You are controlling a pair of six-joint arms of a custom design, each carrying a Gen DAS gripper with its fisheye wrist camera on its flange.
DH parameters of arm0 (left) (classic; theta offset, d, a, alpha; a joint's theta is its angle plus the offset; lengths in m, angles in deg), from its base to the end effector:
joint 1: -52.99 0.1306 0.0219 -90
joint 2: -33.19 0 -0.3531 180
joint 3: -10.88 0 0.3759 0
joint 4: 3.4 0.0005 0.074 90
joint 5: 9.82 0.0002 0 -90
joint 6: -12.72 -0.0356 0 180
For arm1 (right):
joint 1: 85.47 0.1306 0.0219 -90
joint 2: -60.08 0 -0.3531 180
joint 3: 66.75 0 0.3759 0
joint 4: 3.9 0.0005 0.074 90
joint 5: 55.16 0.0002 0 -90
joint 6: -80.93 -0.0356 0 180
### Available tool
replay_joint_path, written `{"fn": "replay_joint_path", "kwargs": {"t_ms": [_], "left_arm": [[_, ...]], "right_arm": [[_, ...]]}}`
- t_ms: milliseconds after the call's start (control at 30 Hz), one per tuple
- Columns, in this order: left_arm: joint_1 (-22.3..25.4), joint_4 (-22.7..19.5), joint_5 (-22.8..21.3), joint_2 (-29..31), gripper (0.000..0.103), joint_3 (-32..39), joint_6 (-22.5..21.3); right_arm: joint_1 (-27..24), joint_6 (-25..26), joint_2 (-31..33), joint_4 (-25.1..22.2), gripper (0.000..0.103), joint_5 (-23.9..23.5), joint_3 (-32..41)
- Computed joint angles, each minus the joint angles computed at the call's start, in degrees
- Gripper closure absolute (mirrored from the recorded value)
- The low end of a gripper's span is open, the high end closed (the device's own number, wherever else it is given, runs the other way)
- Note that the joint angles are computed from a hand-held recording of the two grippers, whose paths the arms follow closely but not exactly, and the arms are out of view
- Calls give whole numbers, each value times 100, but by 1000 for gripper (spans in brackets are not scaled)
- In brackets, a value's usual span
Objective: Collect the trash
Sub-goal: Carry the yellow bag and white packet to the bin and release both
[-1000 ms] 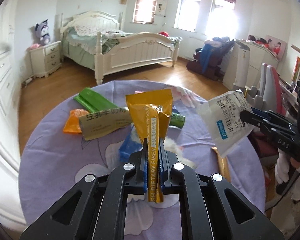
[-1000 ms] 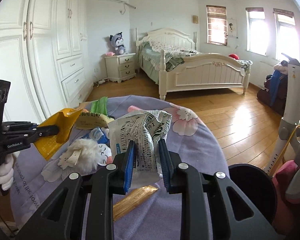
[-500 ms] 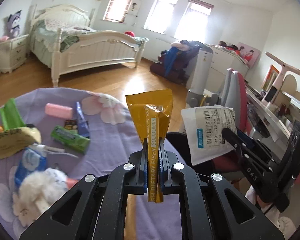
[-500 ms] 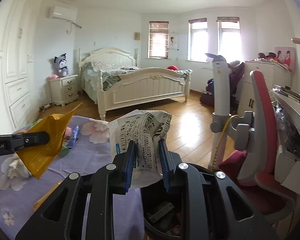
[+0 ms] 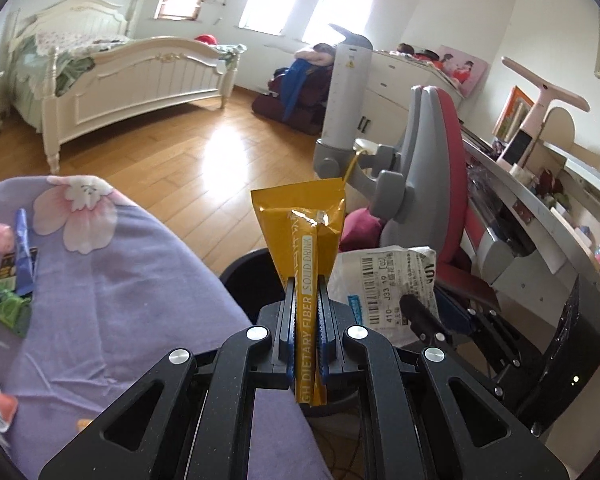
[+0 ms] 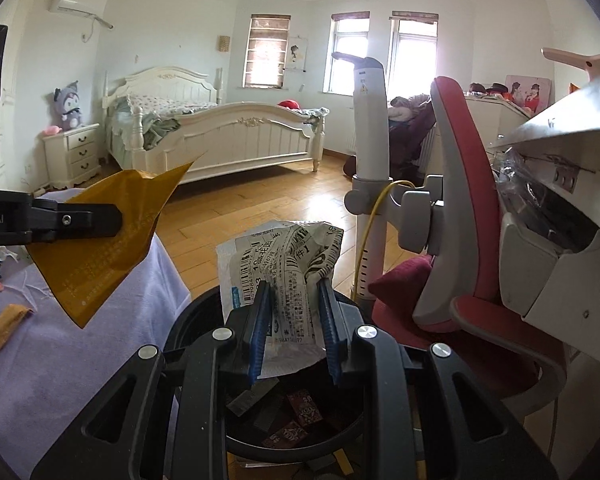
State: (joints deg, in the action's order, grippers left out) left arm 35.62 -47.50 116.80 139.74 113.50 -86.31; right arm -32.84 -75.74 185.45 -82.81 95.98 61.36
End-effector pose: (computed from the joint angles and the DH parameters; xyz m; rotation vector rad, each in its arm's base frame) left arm 0.5336 -0.1897 0.3669 0.8208 2.2031 -0.8348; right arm 0.4035 0.4762 0.3479 0.4017 2.0442 -0.4027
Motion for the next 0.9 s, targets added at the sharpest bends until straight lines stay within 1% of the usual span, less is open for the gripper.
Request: {"fn": "replay_joint_path", "kwargs": {"t_ms": [167,267,400,733,867,900], "left_arm": [[-181,-52,-98,205,94,111,-1],[-239,-101,-178,315,94,198,8],[-314,-162,-281,424,94,303,-87],[-458,-277,-310,662,94,541,-50],[-496,-383,-321,725,94,634,-120],[-511,-398,-404,722,88,642,-162]], "right_arm": [[-43,-244,38,-233,79,-97,-95],[-70,-292,21,-272,79,-176,-186],[-100,-430,-32,-317,79,-270,-328],[-157,-430,-18,-333,78,-409,-366],[-190,-390,-35,-265,73,-486,-368],[-194,-365,-46,-234,71,-502,-387]]}}
